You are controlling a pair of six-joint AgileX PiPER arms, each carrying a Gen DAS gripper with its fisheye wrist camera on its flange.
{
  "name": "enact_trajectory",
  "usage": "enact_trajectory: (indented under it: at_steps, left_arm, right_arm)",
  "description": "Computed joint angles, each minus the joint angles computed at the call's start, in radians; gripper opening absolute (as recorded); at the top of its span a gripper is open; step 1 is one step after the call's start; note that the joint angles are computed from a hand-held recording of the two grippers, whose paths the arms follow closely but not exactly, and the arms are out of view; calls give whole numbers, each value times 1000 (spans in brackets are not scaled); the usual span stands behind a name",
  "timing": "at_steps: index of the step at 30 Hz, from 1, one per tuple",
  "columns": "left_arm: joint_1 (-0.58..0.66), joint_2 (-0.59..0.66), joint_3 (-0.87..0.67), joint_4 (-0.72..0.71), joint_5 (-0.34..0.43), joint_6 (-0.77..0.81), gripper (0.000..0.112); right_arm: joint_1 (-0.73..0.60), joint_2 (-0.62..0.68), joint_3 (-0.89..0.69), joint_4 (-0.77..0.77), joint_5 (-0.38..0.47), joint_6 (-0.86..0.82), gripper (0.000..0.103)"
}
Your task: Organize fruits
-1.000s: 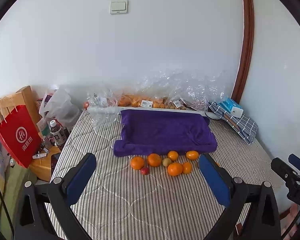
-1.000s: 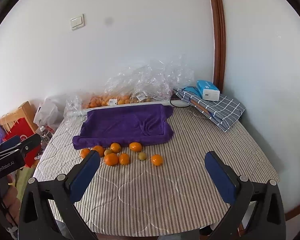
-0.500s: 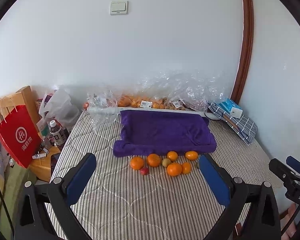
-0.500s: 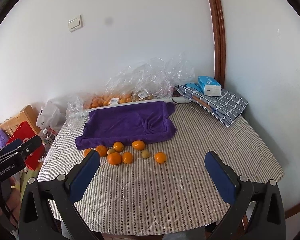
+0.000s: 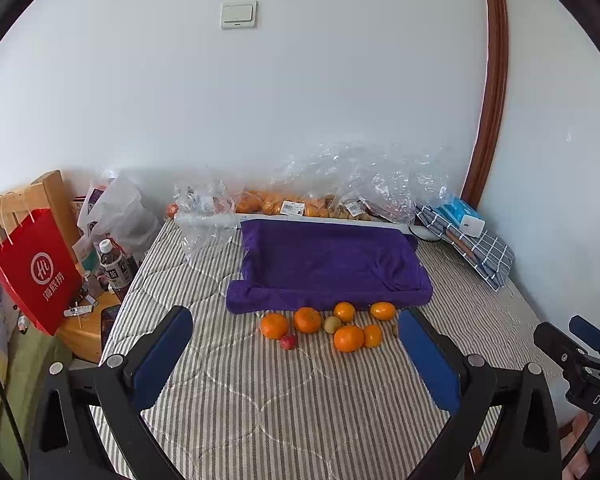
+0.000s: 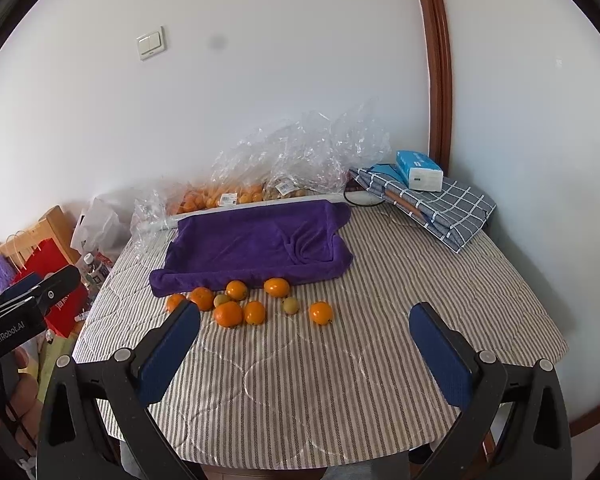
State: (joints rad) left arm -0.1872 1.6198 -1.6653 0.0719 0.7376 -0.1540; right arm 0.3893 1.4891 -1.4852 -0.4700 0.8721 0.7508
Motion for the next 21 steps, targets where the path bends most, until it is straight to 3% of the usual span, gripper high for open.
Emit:
enact_trajectory:
  at_steps: [21]
  left_arm:
    - [19, 13, -4, -19, -2, 14, 103]
  right_arm:
    - [18, 5, 19, -48, -20, 36, 103]
